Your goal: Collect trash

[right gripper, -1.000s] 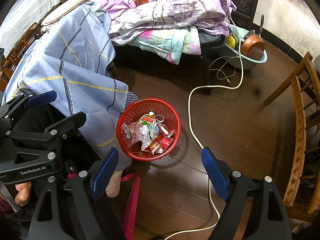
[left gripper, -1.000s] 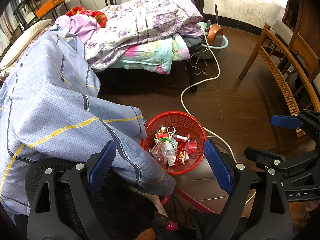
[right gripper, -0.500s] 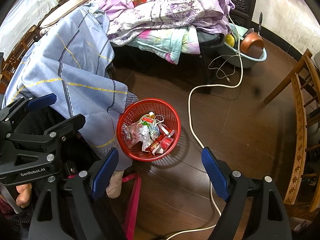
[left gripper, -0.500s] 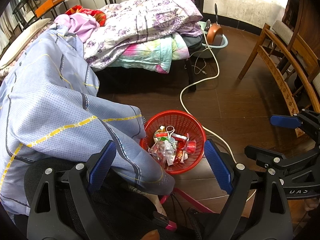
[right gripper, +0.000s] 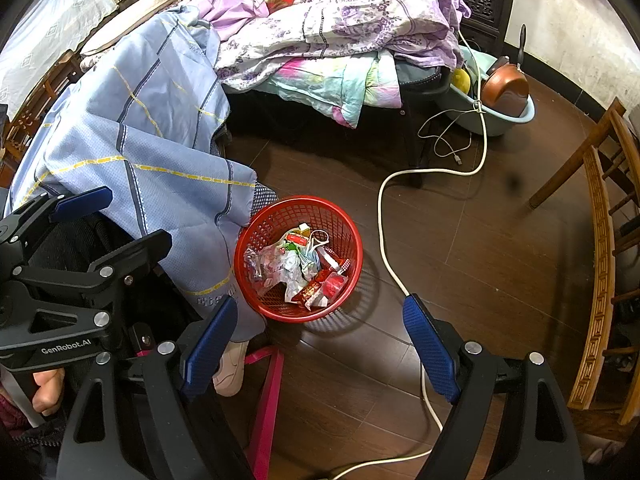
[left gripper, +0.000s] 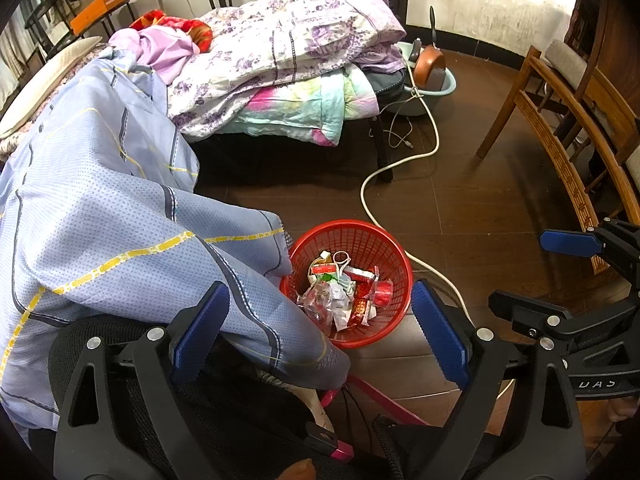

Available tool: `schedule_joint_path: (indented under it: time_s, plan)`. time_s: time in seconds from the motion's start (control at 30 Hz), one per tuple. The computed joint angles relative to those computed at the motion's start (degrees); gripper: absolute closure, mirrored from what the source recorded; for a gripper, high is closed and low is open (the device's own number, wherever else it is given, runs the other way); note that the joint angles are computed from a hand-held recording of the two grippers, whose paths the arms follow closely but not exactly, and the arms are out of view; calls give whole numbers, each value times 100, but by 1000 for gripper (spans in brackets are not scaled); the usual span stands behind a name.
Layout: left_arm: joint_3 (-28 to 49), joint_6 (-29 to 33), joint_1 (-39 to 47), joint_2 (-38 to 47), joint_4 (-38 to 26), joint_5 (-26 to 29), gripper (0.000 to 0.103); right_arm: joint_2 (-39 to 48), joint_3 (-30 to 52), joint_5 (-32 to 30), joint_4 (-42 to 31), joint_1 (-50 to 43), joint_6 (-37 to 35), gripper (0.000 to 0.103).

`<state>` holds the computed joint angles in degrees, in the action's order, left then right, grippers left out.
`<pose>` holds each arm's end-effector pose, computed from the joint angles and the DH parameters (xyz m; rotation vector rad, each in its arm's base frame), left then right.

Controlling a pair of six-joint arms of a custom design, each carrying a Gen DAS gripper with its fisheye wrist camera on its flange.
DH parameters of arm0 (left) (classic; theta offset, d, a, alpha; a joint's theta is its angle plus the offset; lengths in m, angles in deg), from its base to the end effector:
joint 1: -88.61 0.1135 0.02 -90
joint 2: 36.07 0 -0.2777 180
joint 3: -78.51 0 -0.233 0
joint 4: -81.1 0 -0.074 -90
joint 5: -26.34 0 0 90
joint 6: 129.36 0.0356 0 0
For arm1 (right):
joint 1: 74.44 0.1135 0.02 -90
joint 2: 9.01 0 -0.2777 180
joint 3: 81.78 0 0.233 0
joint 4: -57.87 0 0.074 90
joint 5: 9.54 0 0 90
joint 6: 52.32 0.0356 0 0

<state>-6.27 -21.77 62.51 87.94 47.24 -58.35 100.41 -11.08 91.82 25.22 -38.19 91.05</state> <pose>0.3845 -0.1920 0.1343 1.0204 2.4646 -0.1715 0.2694 0.1888 0.1265 0.4570 2.7326 0.1248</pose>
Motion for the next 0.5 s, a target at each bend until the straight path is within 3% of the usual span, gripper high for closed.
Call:
schedule_joint_path:
  time_s: [0.5]
  plan:
    - [19, 6, 1, 3, -28, -2, 14, -10, -28, 3, 46, -18, -26, 19]
